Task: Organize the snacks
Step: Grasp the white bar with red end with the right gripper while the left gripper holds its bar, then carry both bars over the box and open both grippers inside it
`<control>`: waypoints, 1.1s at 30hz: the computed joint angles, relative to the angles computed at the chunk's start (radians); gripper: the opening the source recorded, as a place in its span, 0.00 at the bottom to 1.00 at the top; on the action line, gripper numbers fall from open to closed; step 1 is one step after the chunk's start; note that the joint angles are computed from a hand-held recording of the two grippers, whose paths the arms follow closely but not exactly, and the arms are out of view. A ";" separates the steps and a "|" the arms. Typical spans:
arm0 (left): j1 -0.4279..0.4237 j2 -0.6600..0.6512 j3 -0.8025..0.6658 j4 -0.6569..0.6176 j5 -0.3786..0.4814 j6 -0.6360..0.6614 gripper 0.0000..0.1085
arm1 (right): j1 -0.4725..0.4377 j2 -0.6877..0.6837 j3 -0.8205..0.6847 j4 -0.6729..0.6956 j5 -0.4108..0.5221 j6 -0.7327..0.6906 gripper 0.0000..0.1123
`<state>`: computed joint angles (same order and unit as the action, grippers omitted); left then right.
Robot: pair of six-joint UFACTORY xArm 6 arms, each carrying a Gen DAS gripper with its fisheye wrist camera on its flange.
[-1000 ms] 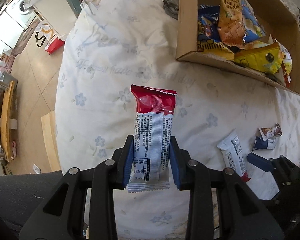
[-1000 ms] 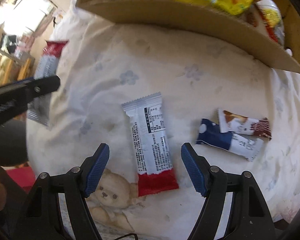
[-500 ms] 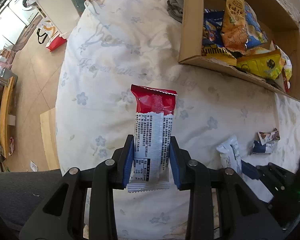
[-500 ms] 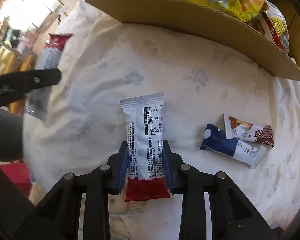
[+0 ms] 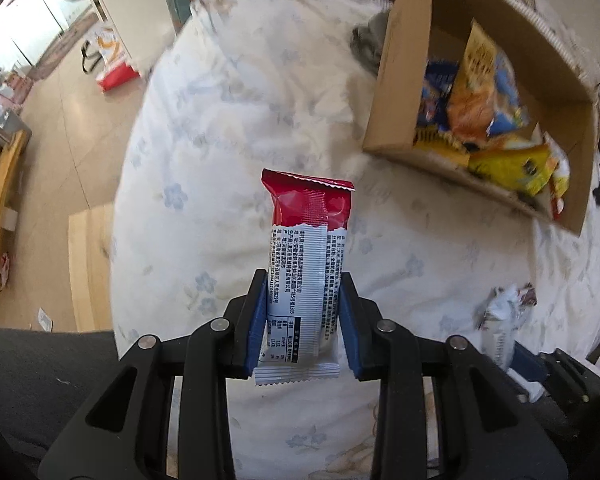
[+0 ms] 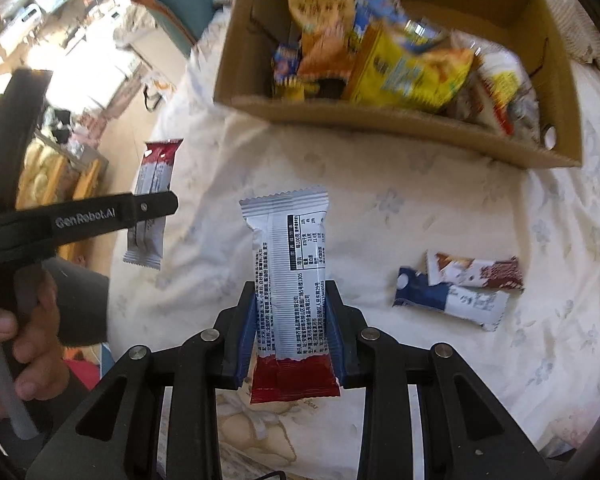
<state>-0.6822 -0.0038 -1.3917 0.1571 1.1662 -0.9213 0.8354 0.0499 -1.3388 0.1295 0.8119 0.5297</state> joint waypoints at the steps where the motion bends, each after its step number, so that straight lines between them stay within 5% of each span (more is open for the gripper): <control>1: -0.003 -0.005 -0.001 0.017 -0.004 -0.008 0.27 | -0.003 -0.018 0.015 -0.014 -0.024 0.015 0.29; 11: -0.033 -0.101 0.032 0.234 -0.172 -0.132 0.27 | -0.046 -0.162 0.125 -0.338 -0.307 0.315 0.29; 17: -0.051 -0.061 -0.091 0.310 -0.160 -0.108 0.27 | -0.090 -0.220 0.117 -0.443 -0.257 0.385 0.29; 33: -0.027 0.337 -0.669 0.272 -0.133 0.185 0.27 | -0.271 -0.170 0.014 -0.280 -0.243 0.333 0.29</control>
<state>-0.7093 0.3334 -2.0610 0.4288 1.0328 -0.7361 0.5642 -0.1198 -1.3244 -0.1506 0.5689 0.8623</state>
